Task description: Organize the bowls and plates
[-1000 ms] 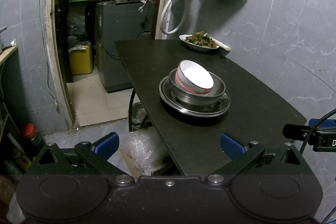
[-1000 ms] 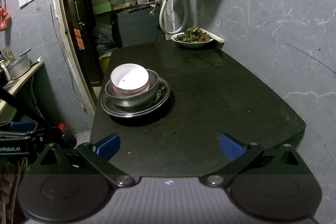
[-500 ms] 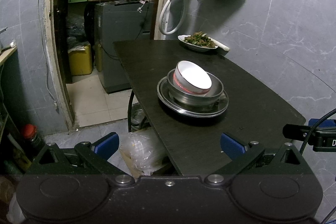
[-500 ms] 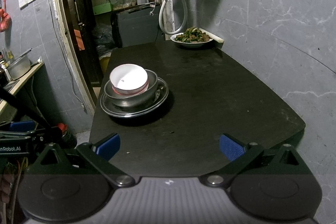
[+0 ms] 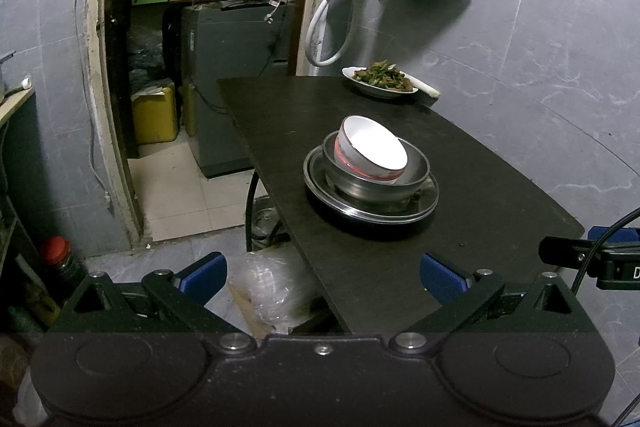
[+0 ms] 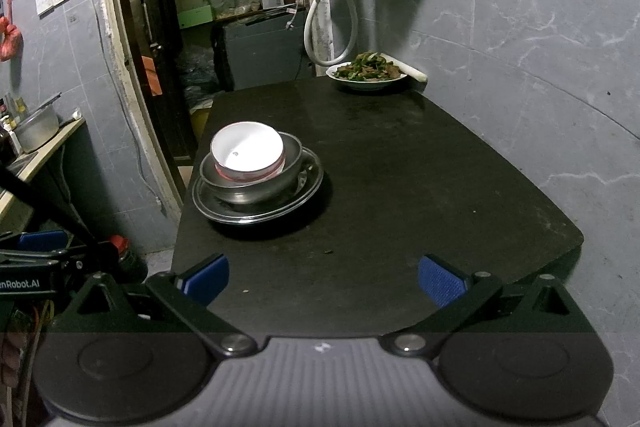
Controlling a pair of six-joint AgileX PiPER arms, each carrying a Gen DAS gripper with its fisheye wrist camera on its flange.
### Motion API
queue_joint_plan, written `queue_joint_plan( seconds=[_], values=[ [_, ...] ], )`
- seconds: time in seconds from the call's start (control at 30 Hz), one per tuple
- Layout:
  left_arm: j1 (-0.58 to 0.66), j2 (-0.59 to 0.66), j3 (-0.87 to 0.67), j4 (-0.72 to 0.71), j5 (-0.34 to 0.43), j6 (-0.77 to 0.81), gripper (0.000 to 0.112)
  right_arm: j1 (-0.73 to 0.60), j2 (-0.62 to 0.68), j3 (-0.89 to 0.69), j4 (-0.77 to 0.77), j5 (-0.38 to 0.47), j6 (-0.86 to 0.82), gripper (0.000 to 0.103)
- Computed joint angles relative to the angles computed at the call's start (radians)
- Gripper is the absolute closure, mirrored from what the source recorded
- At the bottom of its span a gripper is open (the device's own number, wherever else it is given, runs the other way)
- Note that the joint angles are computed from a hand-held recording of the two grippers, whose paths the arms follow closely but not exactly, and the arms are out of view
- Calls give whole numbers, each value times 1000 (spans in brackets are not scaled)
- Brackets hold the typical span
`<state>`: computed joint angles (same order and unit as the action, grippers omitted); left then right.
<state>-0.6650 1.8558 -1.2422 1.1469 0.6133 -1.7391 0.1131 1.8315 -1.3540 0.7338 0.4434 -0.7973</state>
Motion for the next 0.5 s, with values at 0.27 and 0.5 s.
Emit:
queue_joint_plan(
  seconds=[0.27, 0.5],
  values=[
    [1, -2, 4, 8, -3, -8, 10, 1, -1, 2, -2, 1, 2, 0],
    [1, -3, 6, 6, -7, -8, 10, 8, -1, 1, -11, -8, 10, 0]
  ],
)
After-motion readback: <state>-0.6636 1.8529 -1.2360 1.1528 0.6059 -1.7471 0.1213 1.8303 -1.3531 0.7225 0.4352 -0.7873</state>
